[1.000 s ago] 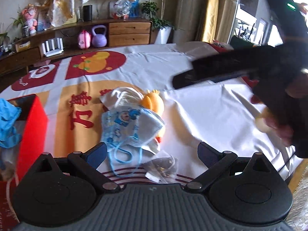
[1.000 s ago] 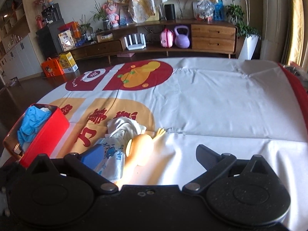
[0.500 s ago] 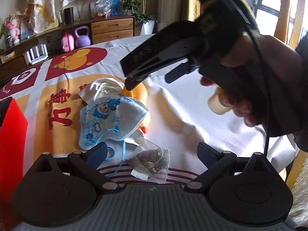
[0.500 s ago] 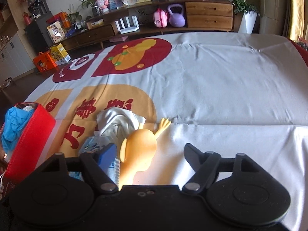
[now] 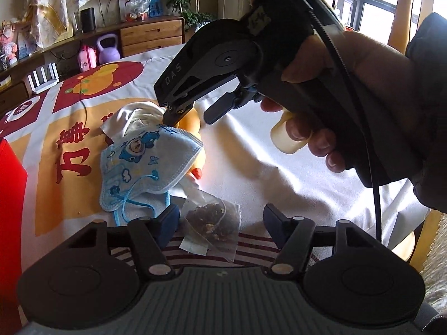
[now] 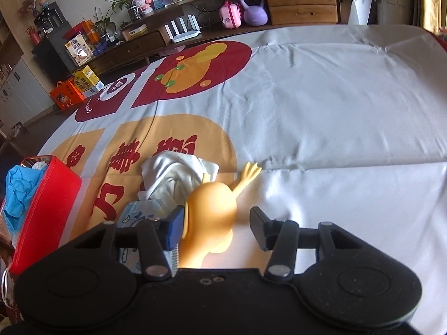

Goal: Organize soft objects
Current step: 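Grasp the yellow rubber toy with the right tool while the left tool grasps the tea bag, then lift the yellow toy with the right tool while the left tool lifts the tea bag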

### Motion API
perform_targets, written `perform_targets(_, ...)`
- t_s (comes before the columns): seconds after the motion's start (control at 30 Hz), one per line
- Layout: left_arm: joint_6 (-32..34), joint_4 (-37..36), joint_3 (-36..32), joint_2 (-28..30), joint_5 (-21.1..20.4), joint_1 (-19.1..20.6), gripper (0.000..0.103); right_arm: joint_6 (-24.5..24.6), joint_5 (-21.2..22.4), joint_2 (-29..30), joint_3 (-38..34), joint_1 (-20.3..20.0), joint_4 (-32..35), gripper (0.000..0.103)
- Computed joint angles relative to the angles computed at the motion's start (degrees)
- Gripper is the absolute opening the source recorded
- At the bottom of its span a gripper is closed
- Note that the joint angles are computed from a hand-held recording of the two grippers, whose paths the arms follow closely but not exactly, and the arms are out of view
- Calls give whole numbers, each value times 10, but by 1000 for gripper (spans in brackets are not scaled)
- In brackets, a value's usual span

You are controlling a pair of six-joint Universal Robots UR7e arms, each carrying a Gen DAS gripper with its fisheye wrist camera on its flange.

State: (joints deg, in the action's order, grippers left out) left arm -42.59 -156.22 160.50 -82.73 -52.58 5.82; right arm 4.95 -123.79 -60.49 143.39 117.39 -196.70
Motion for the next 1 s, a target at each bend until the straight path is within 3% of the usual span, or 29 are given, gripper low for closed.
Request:
perform_targets(0.07, -1, 1, 2, 0, 1, -4, 66, 3, 5, 2, 1, -2, -4, 48)
perform_targets(0.13, -2, 5, 3, 1, 6, -8, 57, 5, 7, 4, 2, -3, -9, 45)
perform_targets(0.37, -16, 29, 2, -11, 14, -12, 40, 16, 15, 4, 5, 2, -21, 27)
perform_targets(0.63, -43, 71, -7, -30, 20, -9, 25, 29, 0, -12, 23, 20, -34, 23)
perform_targets(1.0, -103, 157, -23, -90, 23, -14, 24, 50, -16, -94, 58, 58, 3, 22)
